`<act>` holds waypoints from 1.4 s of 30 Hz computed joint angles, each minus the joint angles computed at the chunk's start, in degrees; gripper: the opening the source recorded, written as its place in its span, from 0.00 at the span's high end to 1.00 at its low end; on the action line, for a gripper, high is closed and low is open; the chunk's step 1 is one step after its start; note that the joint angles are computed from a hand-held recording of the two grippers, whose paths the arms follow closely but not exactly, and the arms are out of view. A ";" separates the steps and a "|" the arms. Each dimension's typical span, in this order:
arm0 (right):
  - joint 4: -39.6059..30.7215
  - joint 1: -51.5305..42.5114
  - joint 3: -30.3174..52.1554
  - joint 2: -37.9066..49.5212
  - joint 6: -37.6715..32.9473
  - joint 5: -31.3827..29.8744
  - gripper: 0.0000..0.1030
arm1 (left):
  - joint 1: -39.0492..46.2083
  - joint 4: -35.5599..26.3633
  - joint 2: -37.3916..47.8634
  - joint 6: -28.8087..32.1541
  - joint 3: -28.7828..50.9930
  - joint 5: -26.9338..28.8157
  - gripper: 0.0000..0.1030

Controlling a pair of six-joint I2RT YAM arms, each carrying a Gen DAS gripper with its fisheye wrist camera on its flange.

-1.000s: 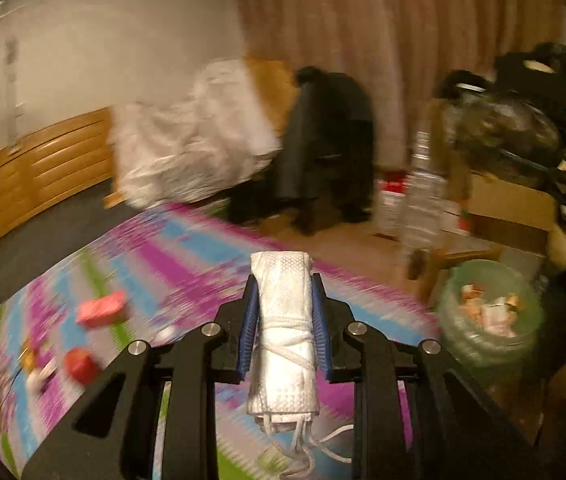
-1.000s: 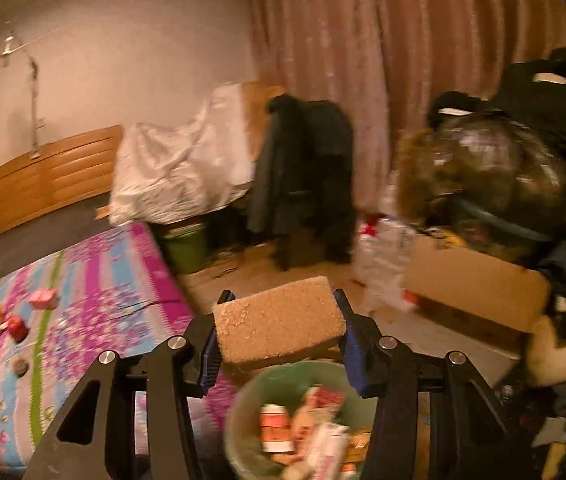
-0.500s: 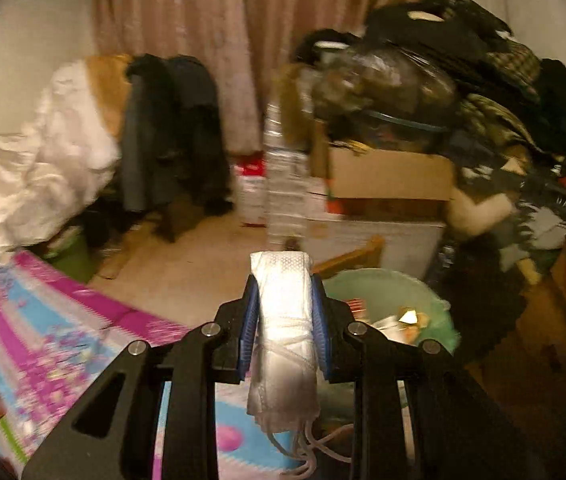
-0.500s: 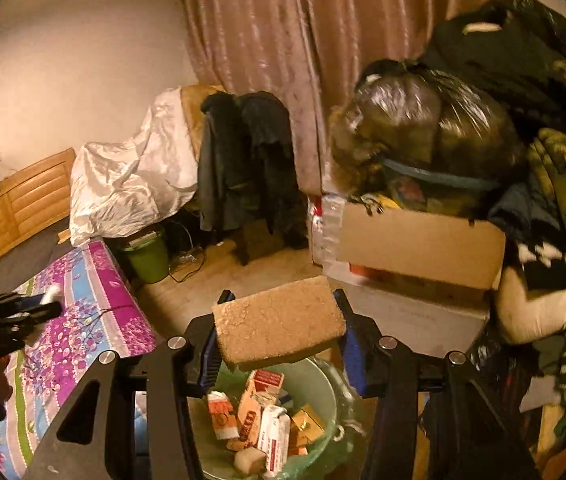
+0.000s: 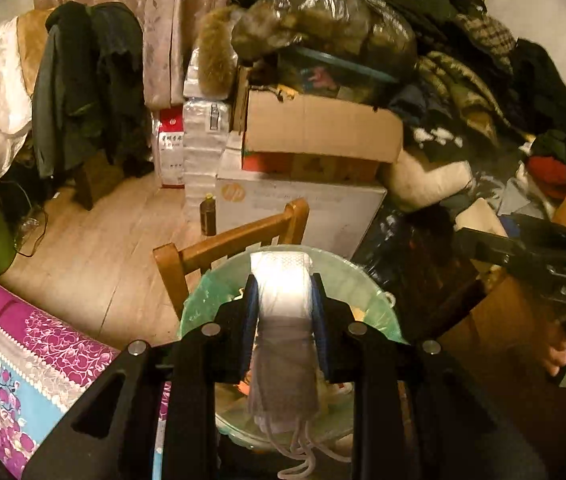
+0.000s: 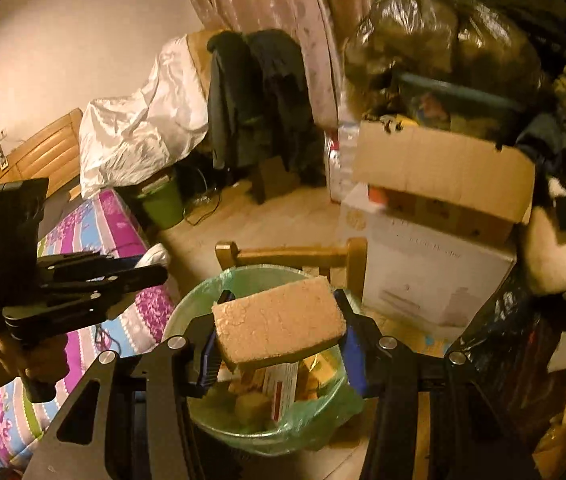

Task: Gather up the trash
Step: 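Open both tools to drop the mask bundle and sponge into the bin, then move both tools back over the trash on the bed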

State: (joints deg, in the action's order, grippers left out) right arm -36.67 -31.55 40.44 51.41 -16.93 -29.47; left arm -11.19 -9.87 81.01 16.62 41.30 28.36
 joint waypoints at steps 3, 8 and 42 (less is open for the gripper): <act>0.31 2.33 -0.83 0.77 0.34 1.96 0.51 | -1.14 0.49 1.03 -0.13 0.20 -3.24 0.77; 0.66 5.36 -2.09 2.13 0.91 3.84 0.51 | -1.07 0.97 2.64 -1.24 0.58 -4.75 0.77; 6.11 15.77 -2.34 -1.17 7.65 8.78 0.30 | 9.30 3.97 -0.98 -2.75 -4.67 -8.77 0.45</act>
